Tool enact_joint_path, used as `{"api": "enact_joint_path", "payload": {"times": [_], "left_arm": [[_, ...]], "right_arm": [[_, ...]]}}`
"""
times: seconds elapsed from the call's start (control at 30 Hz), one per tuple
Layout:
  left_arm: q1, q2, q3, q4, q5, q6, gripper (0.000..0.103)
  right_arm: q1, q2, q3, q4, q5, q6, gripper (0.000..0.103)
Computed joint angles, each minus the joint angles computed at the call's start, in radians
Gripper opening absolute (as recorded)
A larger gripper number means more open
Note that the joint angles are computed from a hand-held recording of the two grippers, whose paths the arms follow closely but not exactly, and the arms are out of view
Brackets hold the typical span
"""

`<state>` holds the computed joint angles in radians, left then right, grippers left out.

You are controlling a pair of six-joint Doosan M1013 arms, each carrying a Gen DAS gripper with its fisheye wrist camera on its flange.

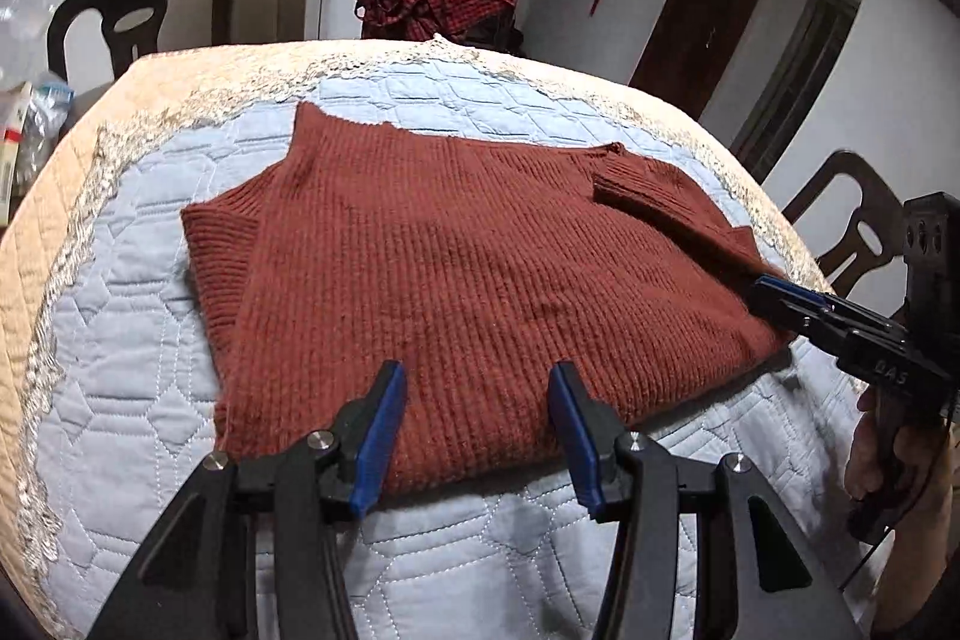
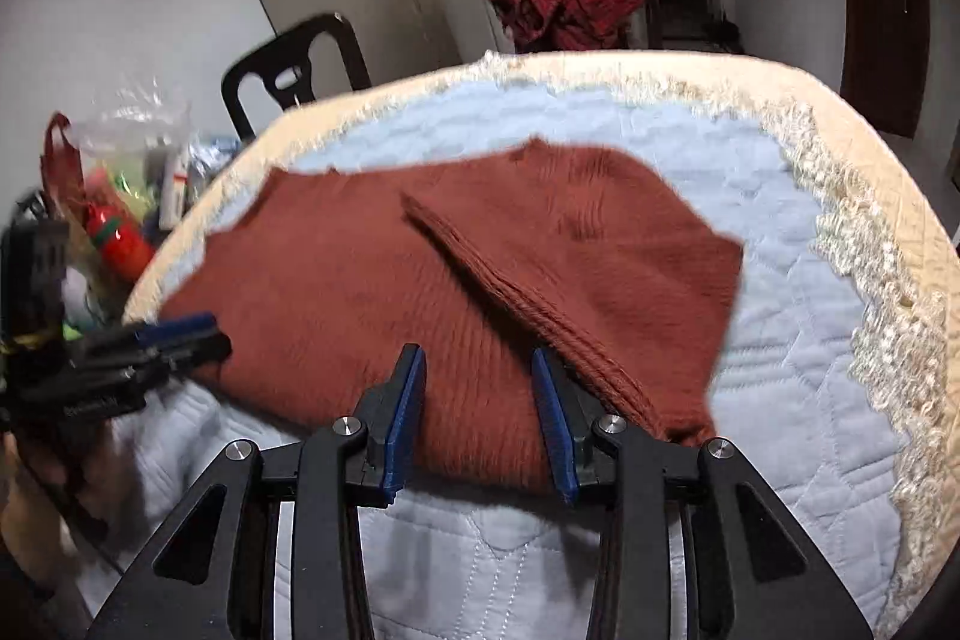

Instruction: Fold small clothes

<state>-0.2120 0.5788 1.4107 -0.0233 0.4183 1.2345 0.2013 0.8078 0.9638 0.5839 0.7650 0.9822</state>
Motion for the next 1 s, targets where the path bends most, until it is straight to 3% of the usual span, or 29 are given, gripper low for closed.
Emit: {"api": "enact_joint_path", "payload": {"times": [0.1, 0.17, 0.27, 0.33, 0.43, 0.53, 0.67, 0.8, 0.87, 0.9, 1.0], "left_arm": [[0.000, 0.002, 0.005, -0.002, -0.011, -0.010, 0.052], [-0.002, 0.001, 0.005, 0.004, -0.010, -0.019, 0.052], [0.002, -0.011, 0.023, 0.012, -0.026, -0.028, 0.052], [0.008, -0.021, 0.041, 0.027, -0.038, -0.052, 0.052], [0.020, -0.033, 0.063, -0.015, -0.064, -0.043, 0.052], [0.013, -0.041, 0.072, 0.037, -0.082, -0.099, 0.052], [-0.006, -0.038, 0.060, 0.033, -0.095, -0.064, 0.052], [-0.039, -0.007, 0.013, 0.217, -0.014, -0.168, 0.052], [-0.041, 0.016, -0.013, 0.259, 0.043, -0.202, 0.052], [-0.037, 0.016, -0.007, 0.248, 0.029, -0.199, 0.052], [-0.032, -0.002, 0.014, 0.234, 0.011, -0.211, 0.052]], "right_arm": [[0.002, 0.041, -0.078, 0.066, 0.113, -0.073, 0.037], [0.007, 0.099, -0.178, -0.003, 0.168, -0.003, 0.037], [-0.017, 0.138, -0.253, -0.013, 0.127, 0.146, 0.036], [-0.033, 0.122, -0.232, 0.003, 0.049, 0.216, 0.036], [-0.044, 0.072, -0.155, 0.071, -0.032, 0.154, 0.036], [-0.037, 0.039, -0.095, 0.098, -0.013, 0.077, 0.036], [-0.001, 0.004, -0.015, 0.082, 0.065, -0.038, 0.036], [0.036, -0.004, 0.020, 0.048, 0.080, -0.115, 0.036], [0.053, 0.002, 0.017, -0.060, 0.041, -0.072, 0.031], [0.053, 0.006, 0.013, -0.083, 0.040, -0.048, 0.027], [0.030, 0.006, 0.009, -0.020, 0.062, -0.037, 0.024]]}}
